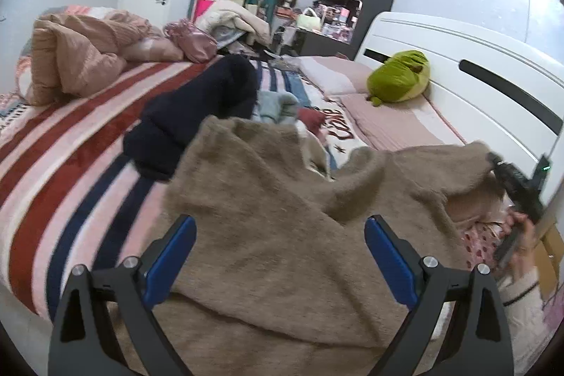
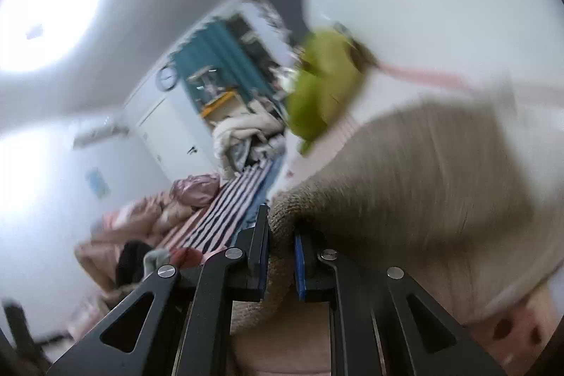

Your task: Fold small clothes

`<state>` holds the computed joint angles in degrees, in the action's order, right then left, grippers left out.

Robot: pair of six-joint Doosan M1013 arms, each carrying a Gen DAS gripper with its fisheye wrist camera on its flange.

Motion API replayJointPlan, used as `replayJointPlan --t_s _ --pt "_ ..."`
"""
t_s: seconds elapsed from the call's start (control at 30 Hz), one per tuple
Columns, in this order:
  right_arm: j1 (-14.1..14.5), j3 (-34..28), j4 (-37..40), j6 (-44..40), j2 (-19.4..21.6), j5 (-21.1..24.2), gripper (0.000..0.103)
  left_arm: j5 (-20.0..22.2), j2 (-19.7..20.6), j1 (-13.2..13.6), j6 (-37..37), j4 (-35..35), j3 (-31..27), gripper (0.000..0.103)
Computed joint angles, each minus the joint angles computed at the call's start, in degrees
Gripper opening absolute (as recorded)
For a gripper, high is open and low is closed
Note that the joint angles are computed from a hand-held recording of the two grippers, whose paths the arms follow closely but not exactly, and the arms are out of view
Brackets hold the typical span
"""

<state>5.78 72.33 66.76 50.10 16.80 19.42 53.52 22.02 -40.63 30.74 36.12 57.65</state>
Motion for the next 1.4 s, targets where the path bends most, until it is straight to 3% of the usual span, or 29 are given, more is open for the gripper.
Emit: replayJointPlan --t_s 0.1,0.13,0.2,0.27,0.33,0.4,0.5,0.53,0.57,0.63,0.7,0.8,0.97,1.17,1.2,1.27,1.33,1.4 --pt "3.7 -2.0 -10.2 -4.8 -1.1 1.0 0.007 2.9 -0.2 -0.5 -2.6 4.1 -0.1 0.095" --pt "5.0 -2.8 -13.2 -7.1 -1.3 2.3 0.007 6.4 0.2 -1.1 -4.6 7.3 -0.7 0.095" --pt "8.2 -4.8 -20.2 -11.3 -1.0 10.3 0.007 11.6 0.7 -1.8 -6.5 11.4 -1.4 0.095" --pt "12.2 -7.4 -33.6 -9.3 0.5 20.2 0.007 14.3 0.6 -2.2 -7.3 13.3 -1.0 0.095" --pt "15.9 -8.2 -44.1 -5.0 2.3 27.8 0.008 13.7 -0.3 -2.0 -7.8 12.9 0.5 0.095" --pt "17.9 -7.8 -48.4 -0.5 3.8 32.4 0.008 10.5 -2.1 -1.5 -8.7 11.2 3.4 0.095" --pt "17.8 -6.2 -46.2 3.6 3.6 31.5 0.018 7.3 -3.8 -1.1 -8.5 9.5 5.9 0.096" --pt "17.2 -6.6 -43.8 4.7 3.5 32.7 0.031 6.2 -4.3 -1.0 -8.0 9.0 6.7 0.096" --pt "16.4 -7.1 -40.5 5.2 3.4 34.0 0.051 5.5 -4.6 -1.1 -8.0 9.0 7.2 0.096" --pt "14.4 -4.7 -30.4 1.9 1.5 32.6 0.069 3.9 -5.4 -1.1 -7.5 8.5 8.4 0.096" --pt "13.4 -3.6 -27.3 3.3 0.5 30.6 0.073 2.7 -6.1 -1.1 -6.7 8.1 9.2 0.096" --pt "13.5 -3.7 -34.2 16.0 0.8 28.1 0.074 2.7 -6.5 -1.4 -6.3 8.8 9.5 0.098" --pt "10.0 -5.6 -19.6 14.8 4.8 30.7 0.075 3.5 -6.1 -1.9 -7.5 9.7 9.1 0.098" --pt "9.0 -7.8 -12.5 14.3 6.9 32.1 0.071 4.3 -5.9 -1.8 -8.1 9.5 8.7 0.098" --pt "9.2 -7.4 -13.5 14.0 6.4 31.0 0.065 4.5 -5.9 -1.8 -8.2 9.7 8.7 0.098" --pt "10.5 -7.1 -18.0 13.4 5.3 27.0 0.013 4.5 -6.3 -1.8 -8.6 10.2 9.2 0.098" --pt "11.7 -6.9 -19.0 9.1 4.2 25.3 0.011 4.0 -6.9 -1.7 -9.3 10.8 10.0 0.098" --pt "13.2 -7.1 -18.5 1.4 3.2 26.5 0.01 3.4 -7.5 -1.6 -9.8 11.2 10.9 0.098"
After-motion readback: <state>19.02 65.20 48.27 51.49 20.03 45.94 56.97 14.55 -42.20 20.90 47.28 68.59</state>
